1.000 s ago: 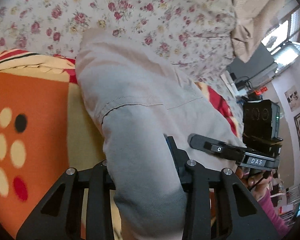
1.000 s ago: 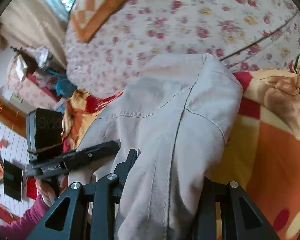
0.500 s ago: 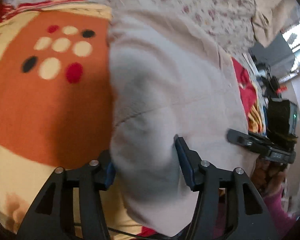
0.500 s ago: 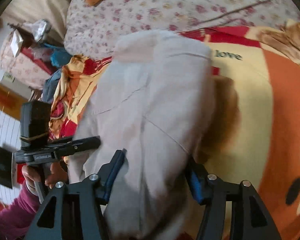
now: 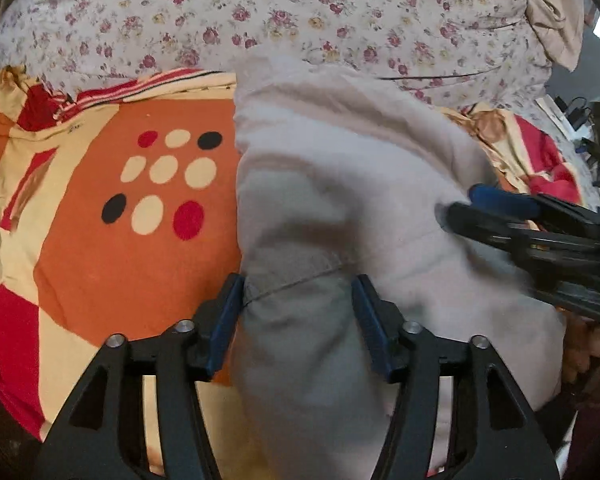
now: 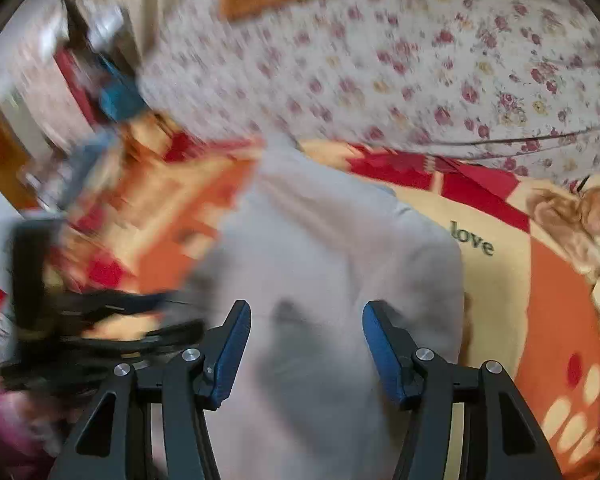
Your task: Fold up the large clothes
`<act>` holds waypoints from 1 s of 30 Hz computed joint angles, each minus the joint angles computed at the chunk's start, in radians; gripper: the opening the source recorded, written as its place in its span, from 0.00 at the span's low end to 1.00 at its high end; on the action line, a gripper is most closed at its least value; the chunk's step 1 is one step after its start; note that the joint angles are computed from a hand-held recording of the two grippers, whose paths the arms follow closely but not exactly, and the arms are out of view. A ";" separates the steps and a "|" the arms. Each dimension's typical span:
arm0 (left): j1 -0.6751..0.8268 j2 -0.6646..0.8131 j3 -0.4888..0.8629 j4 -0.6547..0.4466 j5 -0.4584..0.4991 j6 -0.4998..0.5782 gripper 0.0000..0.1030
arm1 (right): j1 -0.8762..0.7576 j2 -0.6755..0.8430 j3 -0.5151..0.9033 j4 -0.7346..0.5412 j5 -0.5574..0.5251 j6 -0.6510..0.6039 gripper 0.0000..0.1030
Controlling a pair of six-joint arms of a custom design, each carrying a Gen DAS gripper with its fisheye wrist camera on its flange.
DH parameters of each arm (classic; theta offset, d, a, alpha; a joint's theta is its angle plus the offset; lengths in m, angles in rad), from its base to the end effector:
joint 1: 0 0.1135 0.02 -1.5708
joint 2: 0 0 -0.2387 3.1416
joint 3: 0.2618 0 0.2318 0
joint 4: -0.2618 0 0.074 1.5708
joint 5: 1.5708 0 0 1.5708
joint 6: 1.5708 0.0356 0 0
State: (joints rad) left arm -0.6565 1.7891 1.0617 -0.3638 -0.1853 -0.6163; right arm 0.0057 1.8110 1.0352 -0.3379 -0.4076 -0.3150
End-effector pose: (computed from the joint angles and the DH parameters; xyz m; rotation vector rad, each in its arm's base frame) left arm 0.2647 -0.1957 0.1458 -0.0069 2.6429 -0.1865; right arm 0.3256 0.0160 0.1356 -0.5380 2.5443 0.4373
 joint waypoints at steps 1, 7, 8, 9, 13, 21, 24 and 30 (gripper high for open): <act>0.004 0.014 0.000 0.017 0.010 0.001 0.62 | 0.013 0.050 0.010 0.045 0.067 0.010 0.51; 0.010 0.061 -0.008 0.082 0.028 -0.017 0.72 | -0.093 0.163 0.092 0.036 -0.013 0.026 0.52; 0.006 0.060 -0.007 0.078 0.021 -0.017 0.72 | -0.098 0.134 0.079 0.023 -0.005 0.018 0.52; 0.000 0.053 -0.010 0.073 0.006 -0.013 0.72 | -0.107 0.092 0.061 0.000 -0.010 0.008 0.51; -0.035 0.032 -0.014 0.048 -0.043 -0.018 0.72 | -0.157 -0.144 -0.068 -0.098 -0.121 -0.108 0.51; -0.086 0.013 -0.036 0.044 -0.136 -0.039 0.72 | -0.149 -0.398 -0.382 -0.041 -0.047 -0.237 0.52; -0.102 -0.005 -0.055 0.053 -0.156 -0.049 0.72 | -0.159 -0.318 -0.419 0.049 -0.005 -0.231 0.51; -0.158 -0.036 -0.080 0.040 -0.256 -0.071 0.72 | -0.228 -0.330 -0.425 0.018 -0.063 -0.207 0.56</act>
State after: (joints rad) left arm -0.8149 1.7529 0.9816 -0.3240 -0.4410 -0.6872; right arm -0.2219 1.4805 0.6106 -0.3197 -0.4709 -0.5223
